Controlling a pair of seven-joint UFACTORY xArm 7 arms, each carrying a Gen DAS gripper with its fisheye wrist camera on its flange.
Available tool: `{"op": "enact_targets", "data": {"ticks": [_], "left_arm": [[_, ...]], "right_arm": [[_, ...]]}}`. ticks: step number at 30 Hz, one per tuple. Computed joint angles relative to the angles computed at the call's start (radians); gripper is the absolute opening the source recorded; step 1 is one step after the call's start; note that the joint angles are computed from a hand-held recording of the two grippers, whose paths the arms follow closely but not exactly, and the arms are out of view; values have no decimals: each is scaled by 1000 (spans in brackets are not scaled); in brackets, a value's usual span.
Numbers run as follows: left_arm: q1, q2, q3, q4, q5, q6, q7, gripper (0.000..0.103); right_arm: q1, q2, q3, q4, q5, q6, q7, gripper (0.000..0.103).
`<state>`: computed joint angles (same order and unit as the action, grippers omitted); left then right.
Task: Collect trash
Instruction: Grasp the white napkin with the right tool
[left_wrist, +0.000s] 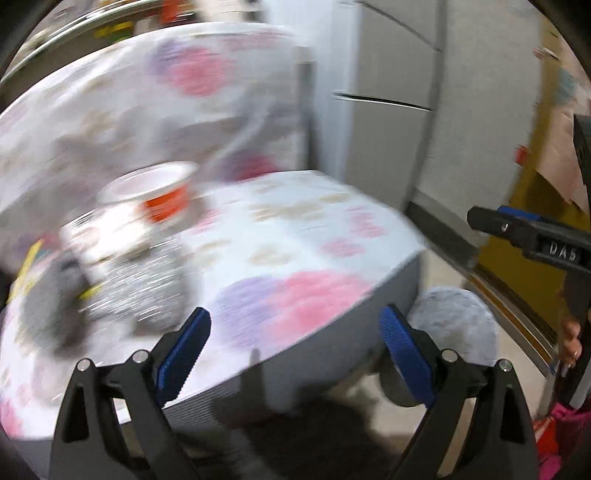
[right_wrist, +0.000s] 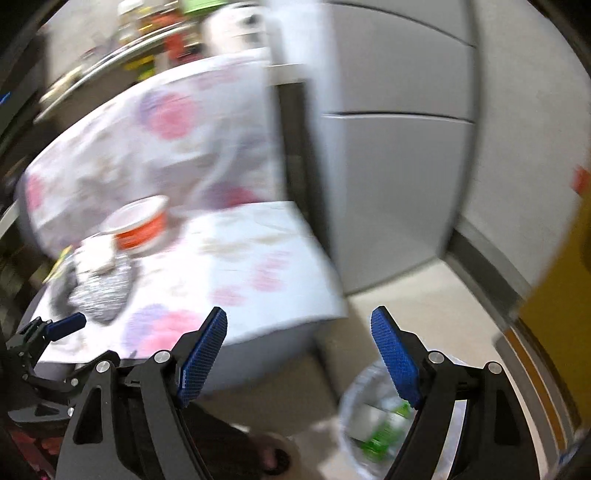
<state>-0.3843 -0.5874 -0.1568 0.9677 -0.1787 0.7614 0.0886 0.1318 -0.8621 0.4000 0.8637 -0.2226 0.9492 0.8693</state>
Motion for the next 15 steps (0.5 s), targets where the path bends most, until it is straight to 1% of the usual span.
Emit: {"op": "enact_targets", "data": {"ticks": [2,4,7,9,11,13,15], "left_arm": [[57,-65,36,-51,35,9,-10,90],[111,-92,62,-74,66,21,-18,90],[201,-116,94,-98,114,39,-40,90],[255,-116,113,-104,138,35,-57,90],[302,-106,120,-105,160,18,-80,90],[345,-87,132,-99,180,4,-100,91],[369,-64,147,-92,186,-9,-111,91]], "right_arm": [[8,142,29,76,9,-78,-15,80],[22,257,52,137,-3,-139,-22,79],[39,462,96,274,-73,-199,-36,75],[51,595,119,374,-131,-222,-43,73],[70,710,137,475,-197,-216,-52,70],[96,846,153,599,-306,-190,-44,70],[137,939,144,681,-375,-165,-46,67]]}}
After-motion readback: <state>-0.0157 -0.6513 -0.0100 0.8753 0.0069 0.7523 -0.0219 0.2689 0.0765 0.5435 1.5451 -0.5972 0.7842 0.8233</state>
